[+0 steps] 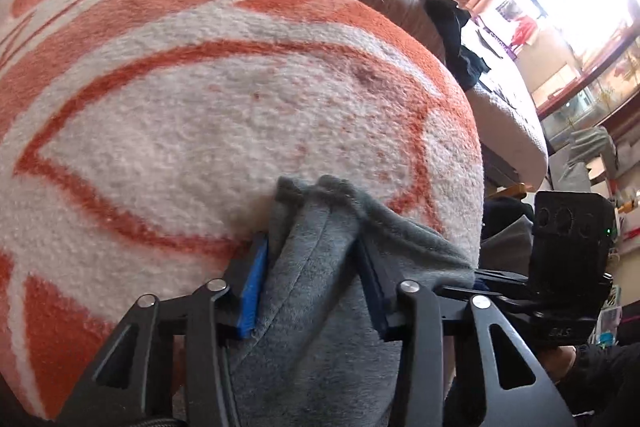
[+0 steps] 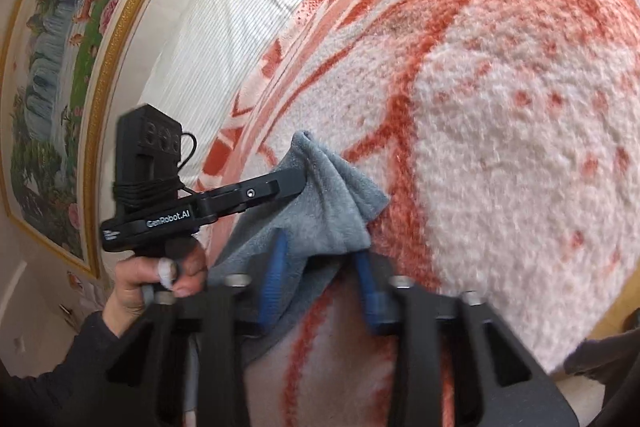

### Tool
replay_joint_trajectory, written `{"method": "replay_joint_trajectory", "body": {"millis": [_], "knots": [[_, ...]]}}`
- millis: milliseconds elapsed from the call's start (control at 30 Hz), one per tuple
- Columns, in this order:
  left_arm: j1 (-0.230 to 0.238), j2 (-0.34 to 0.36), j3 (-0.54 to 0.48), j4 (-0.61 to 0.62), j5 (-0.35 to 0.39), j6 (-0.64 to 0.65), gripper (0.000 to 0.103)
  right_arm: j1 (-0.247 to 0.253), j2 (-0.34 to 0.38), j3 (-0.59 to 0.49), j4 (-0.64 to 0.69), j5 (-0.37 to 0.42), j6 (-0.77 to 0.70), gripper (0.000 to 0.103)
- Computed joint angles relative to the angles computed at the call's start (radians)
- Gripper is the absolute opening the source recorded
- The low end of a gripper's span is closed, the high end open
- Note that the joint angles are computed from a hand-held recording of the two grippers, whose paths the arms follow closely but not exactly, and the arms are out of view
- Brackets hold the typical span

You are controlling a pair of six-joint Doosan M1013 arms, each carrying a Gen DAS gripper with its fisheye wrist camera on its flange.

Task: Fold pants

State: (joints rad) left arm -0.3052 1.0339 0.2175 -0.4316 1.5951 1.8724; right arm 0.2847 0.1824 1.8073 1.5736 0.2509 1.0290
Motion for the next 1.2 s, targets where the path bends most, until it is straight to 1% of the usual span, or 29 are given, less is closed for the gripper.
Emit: {"method": "replay_joint_trajectory", "body": {"millis": [33,67,133,167,200,267,333,433,500,633,667,800,967,1100,1200], "knots": [[-0.002,-0.009,0.018,0.005,-0.011,0.018,0.035,-0.001,0.002,0.003,0.034,0.008,-0.024,0.015],[0.0,-0.01,0.019,-0.004,-0.012,0.021,0.027,-0.001,0.001,0.007,0.072,0.011,-0.057,0.013],[0.007,-0.023,0.043,-0.033,-0.025,0.018,0.018,0.004,-0.007,0.009,0.075,0.0,-0.076,0.011],[0.012,-0.033,0.061,-0.056,-0.035,0.018,0.017,0.008,-0.012,0.008,0.072,-0.005,-0.081,0.011],[0.017,-0.047,0.084,-0.076,-0.049,0.02,0.016,0.01,-0.017,0.009,0.082,-0.009,-0.098,0.011],[0.024,-0.087,0.152,-0.106,-0.099,0.041,0.016,0.013,-0.026,0.005,0.102,-0.012,-0.135,0.011],[0.032,-0.13,0.218,-0.135,-0.151,0.069,0.016,0.02,-0.034,-0.008,0.083,-0.022,-0.143,0.011],[0.047,-0.183,0.292,-0.188,-0.213,0.102,0.016,0.033,-0.048,-0.024,0.12,-0.022,-0.225,0.011],[0.064,-0.224,0.349,-0.248,-0.254,0.135,0.016,0.044,-0.055,-0.04,0.133,-0.022,-0.271,0.011],[0.104,-0.293,0.443,-0.363,-0.311,0.185,0.016,0.065,-0.059,-0.076,0.199,0.009,-0.384,0.011],[0.119,-0.318,0.481,-0.401,-0.332,0.202,0.016,0.07,-0.059,-0.084,0.208,0.018,-0.402,0.011],[0.162,-0.395,0.598,-0.489,-0.394,0.239,0.016,0.099,-0.046,-0.128,0.217,0.061,-0.454,0.011],[0.223,-0.496,0.767,-0.587,-0.468,0.311,0.016,0.148,-0.007,-0.2,0.129,0.116,-0.424,0.011],[0.273,-0.563,0.892,-0.65,-0.522,0.358,0.016,0.184,0.037,-0.266,0.001,0.162,-0.329,0.011],[0.317,-0.605,0.98,-0.705,-0.548,0.385,0.016,0.212,0.079,-0.323,-0.113,0.199,-0.233,0.011]]}}
